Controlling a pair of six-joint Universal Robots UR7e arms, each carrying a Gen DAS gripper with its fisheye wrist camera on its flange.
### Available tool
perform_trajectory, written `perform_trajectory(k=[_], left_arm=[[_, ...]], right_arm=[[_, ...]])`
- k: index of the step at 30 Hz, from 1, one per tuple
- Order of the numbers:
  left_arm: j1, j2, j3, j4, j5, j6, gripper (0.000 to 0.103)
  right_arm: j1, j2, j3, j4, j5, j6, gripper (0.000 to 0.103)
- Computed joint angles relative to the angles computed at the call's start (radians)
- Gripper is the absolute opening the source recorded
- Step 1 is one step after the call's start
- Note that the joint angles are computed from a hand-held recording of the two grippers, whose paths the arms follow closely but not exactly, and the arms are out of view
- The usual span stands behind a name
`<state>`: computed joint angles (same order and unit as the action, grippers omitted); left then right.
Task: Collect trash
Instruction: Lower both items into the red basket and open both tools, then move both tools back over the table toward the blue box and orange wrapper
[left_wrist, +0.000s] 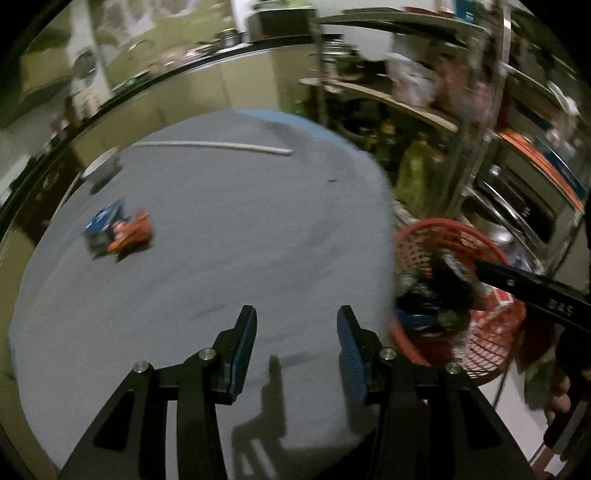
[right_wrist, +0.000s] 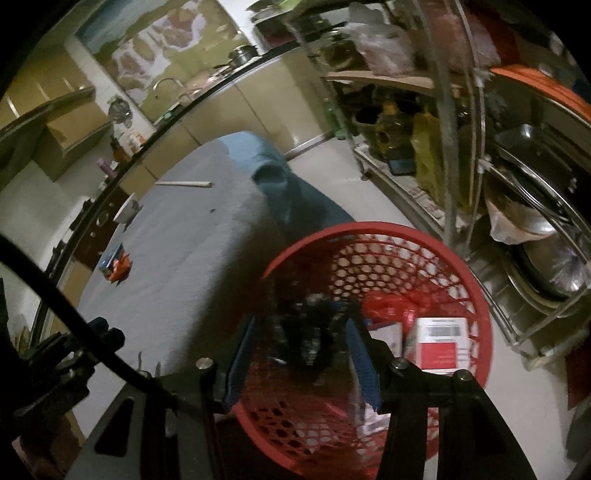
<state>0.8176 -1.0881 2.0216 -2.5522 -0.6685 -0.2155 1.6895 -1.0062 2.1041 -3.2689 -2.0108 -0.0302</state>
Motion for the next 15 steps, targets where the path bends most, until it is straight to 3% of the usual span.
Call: perform_trajectory(k=[8,15], left_arm=[[0.042,-0.089,0.022,0.114,0.114,-0.144,0.046],[0.053,-0.159,0.057,0.11,0.16,-0.176,0.046]], right_arm=[[0.064,0.05,-0.051,0.045,0.003,-0.024,0.054],[0.119,0.106,-0.115,0.088,0.014,-0.053,0.054]])
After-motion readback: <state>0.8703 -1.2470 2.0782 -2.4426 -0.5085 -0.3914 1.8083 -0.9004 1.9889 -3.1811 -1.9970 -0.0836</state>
